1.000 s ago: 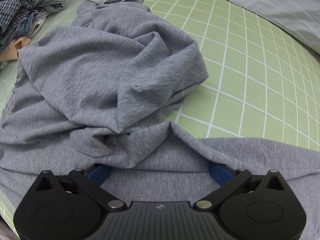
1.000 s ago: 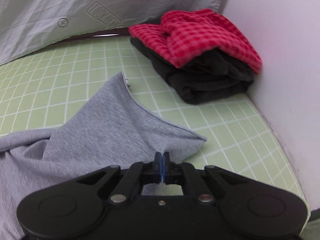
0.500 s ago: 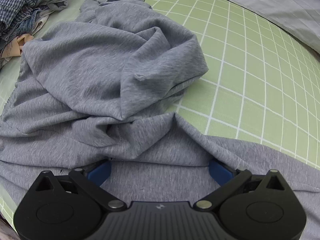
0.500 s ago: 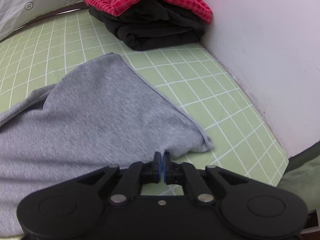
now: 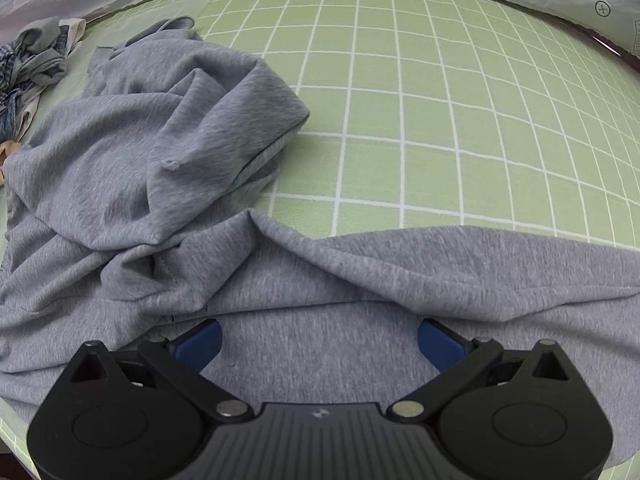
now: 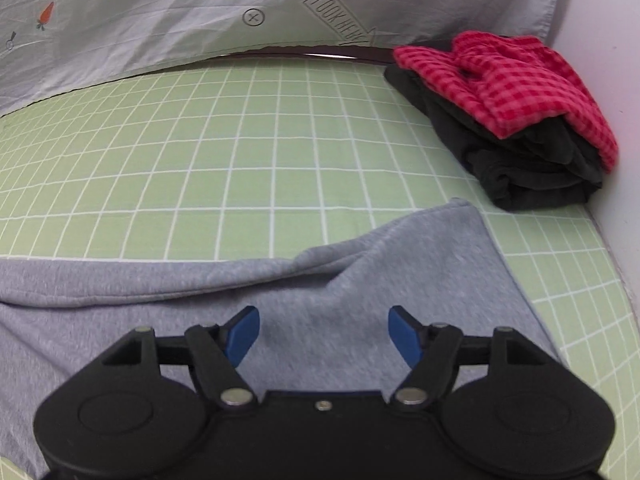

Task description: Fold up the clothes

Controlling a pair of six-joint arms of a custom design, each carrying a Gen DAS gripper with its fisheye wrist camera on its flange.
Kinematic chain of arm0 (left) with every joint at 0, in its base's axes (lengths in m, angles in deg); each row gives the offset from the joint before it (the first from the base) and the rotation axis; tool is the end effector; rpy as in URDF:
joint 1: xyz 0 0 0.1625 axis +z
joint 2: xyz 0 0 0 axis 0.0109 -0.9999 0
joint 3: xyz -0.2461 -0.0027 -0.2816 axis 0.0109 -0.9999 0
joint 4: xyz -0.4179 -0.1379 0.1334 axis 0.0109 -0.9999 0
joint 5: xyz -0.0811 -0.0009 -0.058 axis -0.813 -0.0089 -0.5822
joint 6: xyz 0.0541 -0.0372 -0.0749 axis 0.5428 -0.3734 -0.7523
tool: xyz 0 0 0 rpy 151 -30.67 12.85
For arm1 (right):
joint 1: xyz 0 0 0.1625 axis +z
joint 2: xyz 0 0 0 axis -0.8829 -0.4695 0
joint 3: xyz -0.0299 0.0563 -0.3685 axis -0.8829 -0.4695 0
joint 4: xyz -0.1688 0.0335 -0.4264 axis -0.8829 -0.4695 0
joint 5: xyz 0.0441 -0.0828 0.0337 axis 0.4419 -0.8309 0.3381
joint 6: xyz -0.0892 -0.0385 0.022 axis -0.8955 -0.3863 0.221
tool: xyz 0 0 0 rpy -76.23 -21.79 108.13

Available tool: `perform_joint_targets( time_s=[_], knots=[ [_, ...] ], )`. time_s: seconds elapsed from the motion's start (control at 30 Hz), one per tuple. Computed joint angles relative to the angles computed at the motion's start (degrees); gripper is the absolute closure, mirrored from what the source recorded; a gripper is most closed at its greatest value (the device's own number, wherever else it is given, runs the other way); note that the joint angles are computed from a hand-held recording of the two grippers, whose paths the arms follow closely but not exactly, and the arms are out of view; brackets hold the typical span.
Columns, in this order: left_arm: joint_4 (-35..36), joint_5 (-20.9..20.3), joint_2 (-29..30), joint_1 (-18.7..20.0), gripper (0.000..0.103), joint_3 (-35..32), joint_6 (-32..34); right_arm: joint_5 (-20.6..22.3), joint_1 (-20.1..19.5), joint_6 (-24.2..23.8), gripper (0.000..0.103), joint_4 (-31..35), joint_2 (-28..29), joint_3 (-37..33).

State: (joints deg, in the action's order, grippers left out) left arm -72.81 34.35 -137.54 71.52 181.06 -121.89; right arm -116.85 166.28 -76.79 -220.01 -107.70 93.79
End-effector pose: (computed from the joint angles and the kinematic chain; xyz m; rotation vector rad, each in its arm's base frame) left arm 0.0536 -0.5400 0.2790 -0.4178 2.1513 -0.4958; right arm 0.2305 -0.6274 -0.0592 0.6172 -2.2394 0.5908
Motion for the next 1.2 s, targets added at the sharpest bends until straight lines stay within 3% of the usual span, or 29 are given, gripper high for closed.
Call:
perform_joint_targets(
  time_s=[0.23,0.4,0.47,0.57,0.7,0.83,1.0,1.2],
  knots=[
    [-2.5,1.6,4.7,-0.8,0.0,-4.4,2.3,2.6,-0.2,-1.0,0.029,7.2,3.2,-6.8],
    [-6.3,2.6,7.0,2.0,0.0,-8.6,7.0,4.8,-1.0,1.6,0.026,12.3,6.7,-14.6],
    [-7.0,2.7,8.5,3.0,0.0,-10.7,7.5,5.7,-1.5,3.3,0.018,13.7,8.3,-17.9],
    [-10.7,2.2,9.7,4.6,0.0,-11.0,7.8,4.7,-1.6,4.1,0.018,14.4,10.6,-21.8],
    [-12.7,2.3,10.1,5.0,0.0,-10.4,8.2,3.5,-1.4,6.7,0.018,10.7,10.0,-20.4],
    [-15.1,2.4,8.9,4.5,0.0,-8.7,10.5,0.9,-1.0,7.4,0.017,5.4,7.4,-14.6],
    [-16.2,3.2,3.8,2.7,0.0,-4.0,11.8,-1.8,-0.5,8.7,0.016,-0.7,2.7,-5.0],
    [-15.4,4.5,-4.7,-0.3,0.0,4.1,9.8,-3.6,0.3,7.2,0.014,-8.3,-2.0,4.9]
  ],
)
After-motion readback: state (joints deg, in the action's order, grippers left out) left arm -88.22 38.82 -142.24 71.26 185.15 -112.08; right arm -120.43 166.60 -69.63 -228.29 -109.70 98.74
